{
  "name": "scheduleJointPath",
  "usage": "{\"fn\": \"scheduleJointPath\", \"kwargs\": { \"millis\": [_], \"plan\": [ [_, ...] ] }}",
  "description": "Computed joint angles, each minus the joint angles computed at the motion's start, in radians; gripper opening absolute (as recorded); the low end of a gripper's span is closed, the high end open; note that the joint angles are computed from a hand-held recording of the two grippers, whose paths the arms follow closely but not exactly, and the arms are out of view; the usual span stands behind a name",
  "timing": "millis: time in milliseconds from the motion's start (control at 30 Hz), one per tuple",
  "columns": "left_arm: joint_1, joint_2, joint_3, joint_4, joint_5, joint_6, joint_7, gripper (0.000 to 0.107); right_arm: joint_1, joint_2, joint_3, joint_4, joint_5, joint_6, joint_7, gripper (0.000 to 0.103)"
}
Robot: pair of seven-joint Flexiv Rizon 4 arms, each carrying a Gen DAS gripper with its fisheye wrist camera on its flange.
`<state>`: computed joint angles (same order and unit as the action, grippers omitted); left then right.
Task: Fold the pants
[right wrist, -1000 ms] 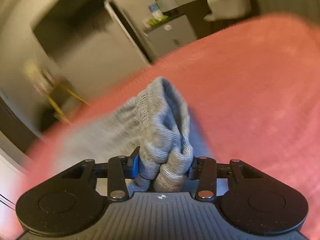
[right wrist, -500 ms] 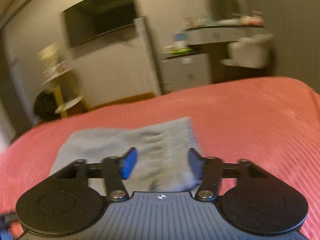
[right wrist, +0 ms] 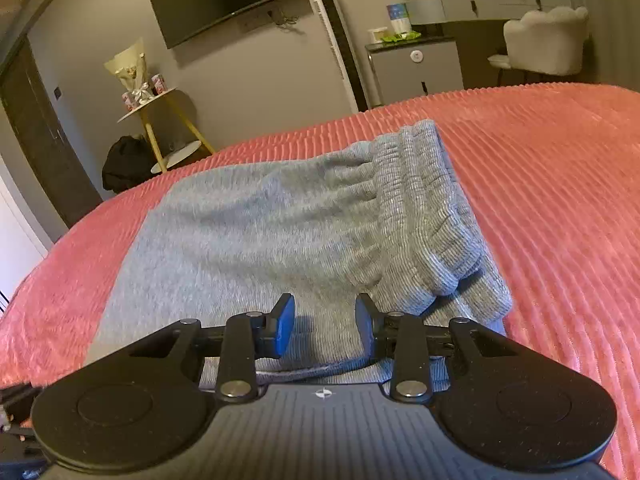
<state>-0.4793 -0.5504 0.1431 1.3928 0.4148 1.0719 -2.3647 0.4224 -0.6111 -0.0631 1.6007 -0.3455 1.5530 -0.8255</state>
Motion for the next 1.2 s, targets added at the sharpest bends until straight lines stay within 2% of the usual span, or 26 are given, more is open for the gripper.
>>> {"fn": "scheduleJointPath", "kwargs": {
  "millis": [100, 167, 233, 367, 733, 833, 967, 1000, 1033, 1133, 1200],
  "plan": [
    [0.019, 0.006, 0.011, 0.023, -0.048, 0.003, -0.086, 0.081, 0.054, 0.007, -0.073, 0.027, -0.031, 0.018, 0.011, 0.034],
    [0.062, 0.013, -0.024, 0.061, -0.107, 0.049, -0.091, 0.081, 0.072, 0.008, -0.096, 0.032, -0.043, 0.020, 0.017, 0.034],
    [0.070, 0.016, -0.028, 0.075, -0.133, 0.065, -0.097, 0.080, 0.072, 0.007, -0.098, 0.030, -0.049, 0.020, 0.017, 0.034],
    [0.049, 0.016, -0.009, 0.066, -0.111, 0.053, -0.085, 0.077, 0.068, 0.015, -0.095, 0.042, -0.052, 0.028, 0.013, 0.034],
    [0.073, 0.024, -0.030, 0.098, -0.169, 0.083, -0.079, 0.075, 0.091, 0.015, -0.128, 0.050, -0.064, 0.034, 0.027, 0.034],
    [0.108, 0.038, -0.052, 0.157, -0.240, 0.153, -0.108, 0.069, 0.087, 0.014, -0.123, 0.051, -0.062, 0.038, 0.025, 0.034],
    [0.180, 0.080, -0.109, 0.285, -0.385, 0.269, -0.164, 0.054, 0.054, 0.012, -0.082, 0.045, -0.045, 0.045, 0.010, 0.034],
    [0.222, 0.087, -0.164, 0.331, -0.466, 0.317, -0.114, 0.053, 0.048, 0.011, -0.074, 0.045, -0.038, 0.050, 0.008, 0.034],
    [0.240, 0.092, -0.189, 0.349, -0.501, 0.335, -0.086, 0.052, 0.040, 0.011, -0.065, 0.045, -0.029, 0.056, 0.007, 0.034],
    [0.213, 0.094, -0.175, 0.341, -0.503, 0.341, -0.008, 0.050, 0.017, 0.008, -0.034, 0.042, -0.004, 0.066, 0.000, 0.034],
    [0.269, 0.087, -0.273, 0.359, -0.553, 0.402, 0.117, 0.051, -0.006, 0.007, -0.002, 0.038, 0.019, 0.071, -0.003, 0.034]
  ]
}}
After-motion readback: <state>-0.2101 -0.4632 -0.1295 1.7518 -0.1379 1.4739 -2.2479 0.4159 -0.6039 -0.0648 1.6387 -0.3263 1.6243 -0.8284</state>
